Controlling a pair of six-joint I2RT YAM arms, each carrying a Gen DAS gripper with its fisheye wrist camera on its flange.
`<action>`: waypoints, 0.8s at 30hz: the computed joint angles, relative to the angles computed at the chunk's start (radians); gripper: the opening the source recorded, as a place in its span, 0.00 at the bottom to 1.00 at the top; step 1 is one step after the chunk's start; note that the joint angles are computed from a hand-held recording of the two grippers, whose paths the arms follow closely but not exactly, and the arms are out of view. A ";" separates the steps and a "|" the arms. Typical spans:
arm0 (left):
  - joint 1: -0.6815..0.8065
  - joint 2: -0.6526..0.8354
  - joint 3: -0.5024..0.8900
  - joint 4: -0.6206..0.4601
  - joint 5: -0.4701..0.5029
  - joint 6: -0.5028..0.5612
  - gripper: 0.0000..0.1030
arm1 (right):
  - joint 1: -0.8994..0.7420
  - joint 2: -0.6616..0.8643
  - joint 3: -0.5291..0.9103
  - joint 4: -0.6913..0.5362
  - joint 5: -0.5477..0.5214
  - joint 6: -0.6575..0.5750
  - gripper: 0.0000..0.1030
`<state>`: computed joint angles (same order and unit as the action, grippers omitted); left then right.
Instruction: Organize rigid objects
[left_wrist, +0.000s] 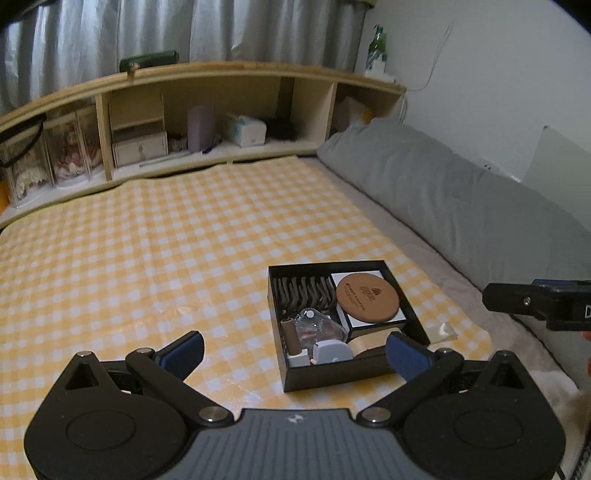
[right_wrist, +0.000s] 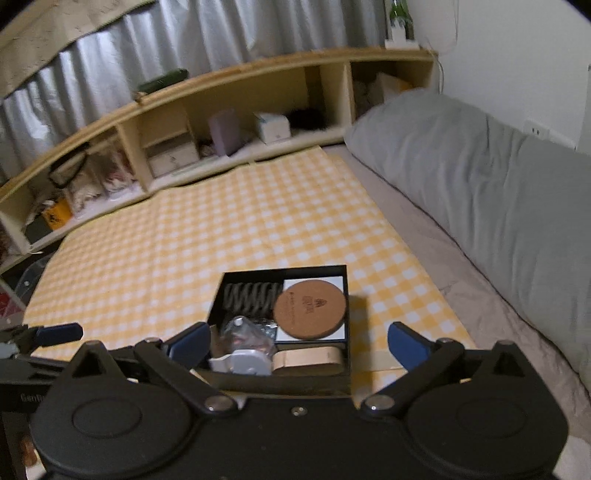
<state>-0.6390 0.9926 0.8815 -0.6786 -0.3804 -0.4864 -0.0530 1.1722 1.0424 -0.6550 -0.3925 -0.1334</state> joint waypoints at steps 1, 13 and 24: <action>-0.028 -0.029 -0.006 -0.021 -0.034 -0.008 1.00 | -0.006 -0.036 -0.022 0.001 -0.003 -0.003 1.00; -0.263 -0.192 -0.066 -0.170 -0.261 -0.169 1.00 | -0.064 -0.422 -0.263 0.033 0.031 -0.060 1.00; -0.359 -0.212 -0.097 -0.202 -0.330 -0.260 1.00 | -0.086 -0.527 -0.346 0.024 0.026 -0.096 1.00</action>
